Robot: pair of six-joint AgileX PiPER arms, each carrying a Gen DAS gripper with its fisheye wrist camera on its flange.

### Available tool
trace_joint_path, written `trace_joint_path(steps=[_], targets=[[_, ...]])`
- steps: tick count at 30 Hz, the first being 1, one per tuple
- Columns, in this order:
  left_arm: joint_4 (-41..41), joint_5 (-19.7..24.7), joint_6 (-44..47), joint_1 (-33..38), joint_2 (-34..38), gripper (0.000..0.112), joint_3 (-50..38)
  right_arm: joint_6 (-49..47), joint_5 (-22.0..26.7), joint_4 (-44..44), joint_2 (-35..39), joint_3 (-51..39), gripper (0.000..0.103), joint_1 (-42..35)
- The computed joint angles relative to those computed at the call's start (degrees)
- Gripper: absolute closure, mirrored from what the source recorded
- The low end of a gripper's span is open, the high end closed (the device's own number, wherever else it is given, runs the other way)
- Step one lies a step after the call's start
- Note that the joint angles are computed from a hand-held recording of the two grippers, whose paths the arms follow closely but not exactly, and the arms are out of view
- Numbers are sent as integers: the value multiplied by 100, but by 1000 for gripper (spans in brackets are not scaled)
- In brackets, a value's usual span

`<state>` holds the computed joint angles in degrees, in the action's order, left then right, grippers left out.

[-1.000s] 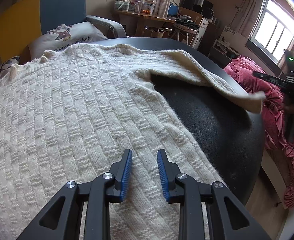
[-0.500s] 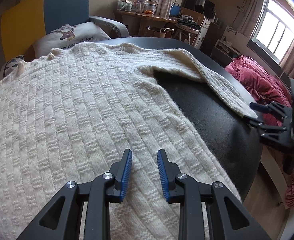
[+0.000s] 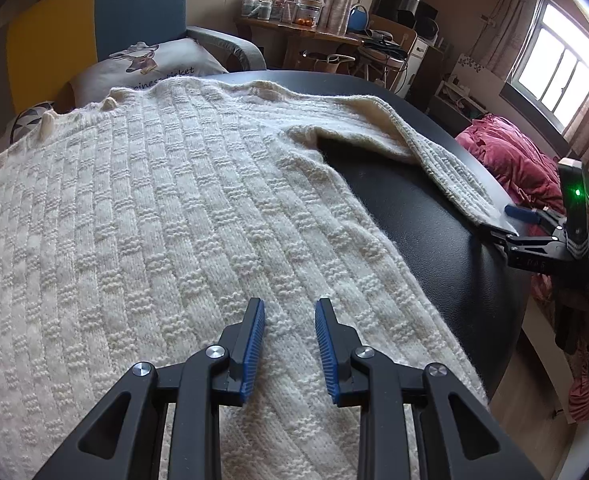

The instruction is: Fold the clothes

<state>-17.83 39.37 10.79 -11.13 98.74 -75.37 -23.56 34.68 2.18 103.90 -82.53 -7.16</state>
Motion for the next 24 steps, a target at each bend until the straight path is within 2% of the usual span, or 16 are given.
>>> trace_joint_path(steps=[2, 5, 11, 14, 15, 16, 17, 18, 24], targets=[[0, 11, -5, 10, -7, 86, -1, 106, -586, -382, -257, 424, 14, 174], [0, 28, -13, 24, -19, 86, -1, -112, -384, -109, -209, 337, 14, 224], [2, -25, -35, 22, -126, 86, 130, 358, -437, -809, -132, 369, 14, 488], [-39, -3, -7, 41, -148, 86, 153, -124, -77, -272, -50, 118, 26, 349], [-48, -9, 2, 49, -154, 86, 162, -137, 24, -258, -23, 48, 34, 343], [-57, -6, -3, 59, -151, 86, 163, -23, 101, -390, -1, -5, 46, 378], [-87, 3, 6, 76, -148, 86, 157, 86, 179, -517, 23, -59, 86, 414], [-120, 13, 18, 94, -145, 86, 150, 123, 245, -534, 53, -119, 93, 417], [-191, -16, 112, 155, -204, 86, 177, -203, 729, -30, 153, -624, 95, 184]])
